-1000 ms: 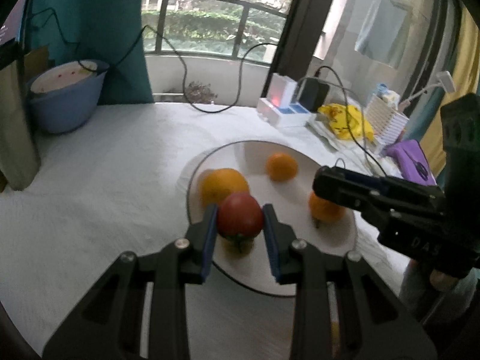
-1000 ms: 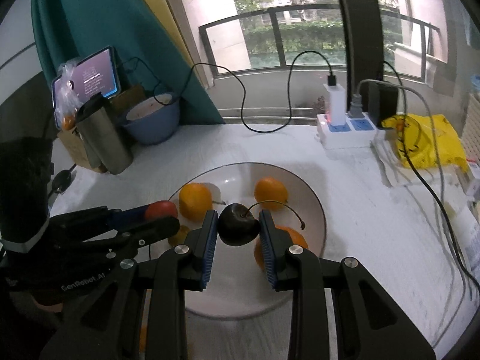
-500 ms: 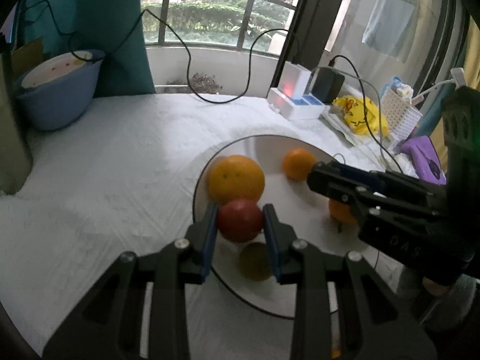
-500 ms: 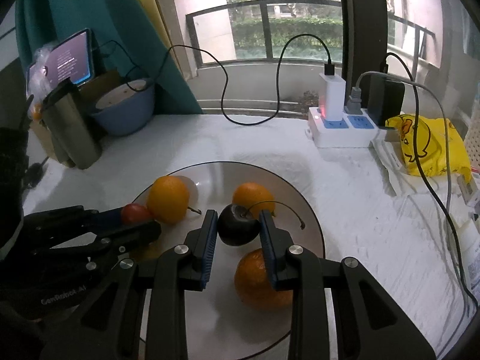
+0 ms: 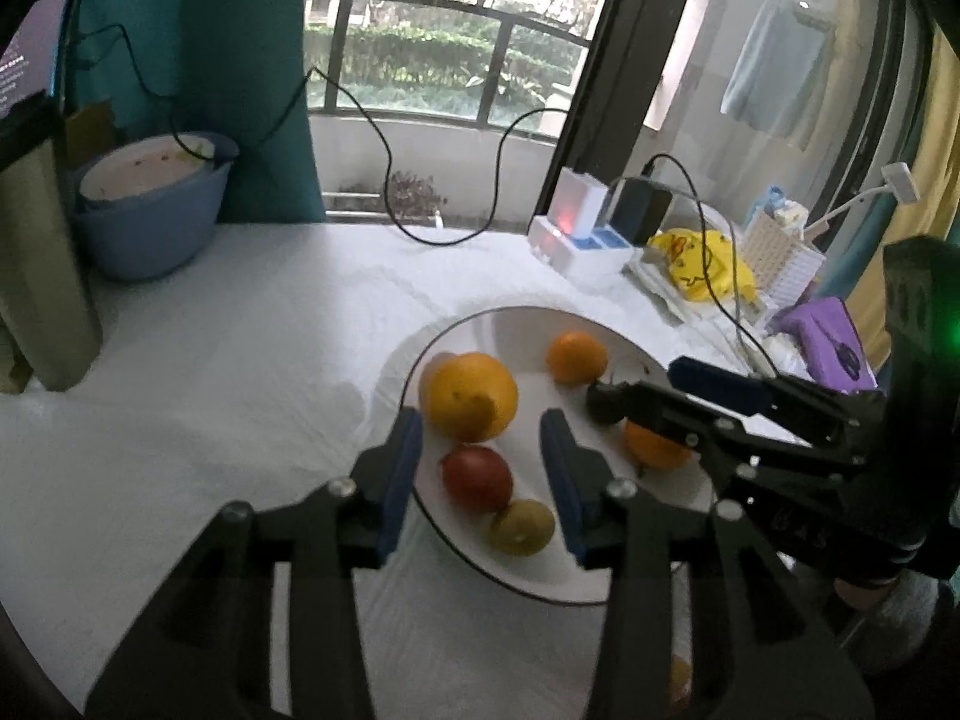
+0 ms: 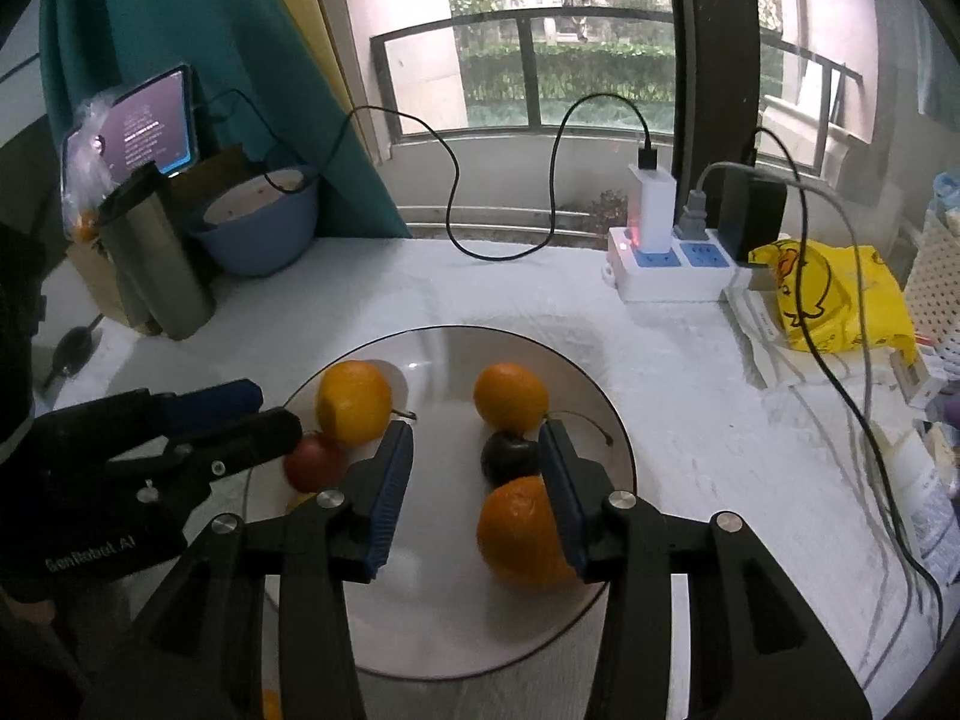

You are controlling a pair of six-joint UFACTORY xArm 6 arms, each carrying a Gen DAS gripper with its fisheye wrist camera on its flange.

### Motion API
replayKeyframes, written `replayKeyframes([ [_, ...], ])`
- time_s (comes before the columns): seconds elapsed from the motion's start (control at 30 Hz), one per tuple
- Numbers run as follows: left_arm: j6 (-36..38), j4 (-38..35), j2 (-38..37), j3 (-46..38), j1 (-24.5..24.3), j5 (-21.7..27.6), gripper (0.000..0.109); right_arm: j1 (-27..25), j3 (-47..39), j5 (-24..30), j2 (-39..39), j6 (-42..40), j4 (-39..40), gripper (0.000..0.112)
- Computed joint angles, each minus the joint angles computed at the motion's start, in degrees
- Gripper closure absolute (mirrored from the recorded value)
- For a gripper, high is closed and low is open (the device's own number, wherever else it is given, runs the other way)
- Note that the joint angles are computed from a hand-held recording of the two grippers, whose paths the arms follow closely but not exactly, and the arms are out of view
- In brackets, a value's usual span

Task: Organize fruits
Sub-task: 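Move the left tool toward a dark plum while the right tool approaches a red tomato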

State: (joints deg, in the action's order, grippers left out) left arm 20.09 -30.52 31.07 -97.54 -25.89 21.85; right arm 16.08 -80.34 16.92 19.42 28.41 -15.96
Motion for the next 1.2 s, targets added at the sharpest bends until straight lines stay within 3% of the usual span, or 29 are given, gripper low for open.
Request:
replayKeyframes([
  [0.73,10.27,-9.56,-16.08,20.23,-2.31,-5.36,0.066,3.12,15.55,0.08,-14.62,12.71,-10.35,0.066],
  [1.2,10.38,-9.94,-22.8,30.28,-4.25,-7.59,0.066,5.35,21.97,-0.45,-19.87,16.37,-12.29,0.066],
])
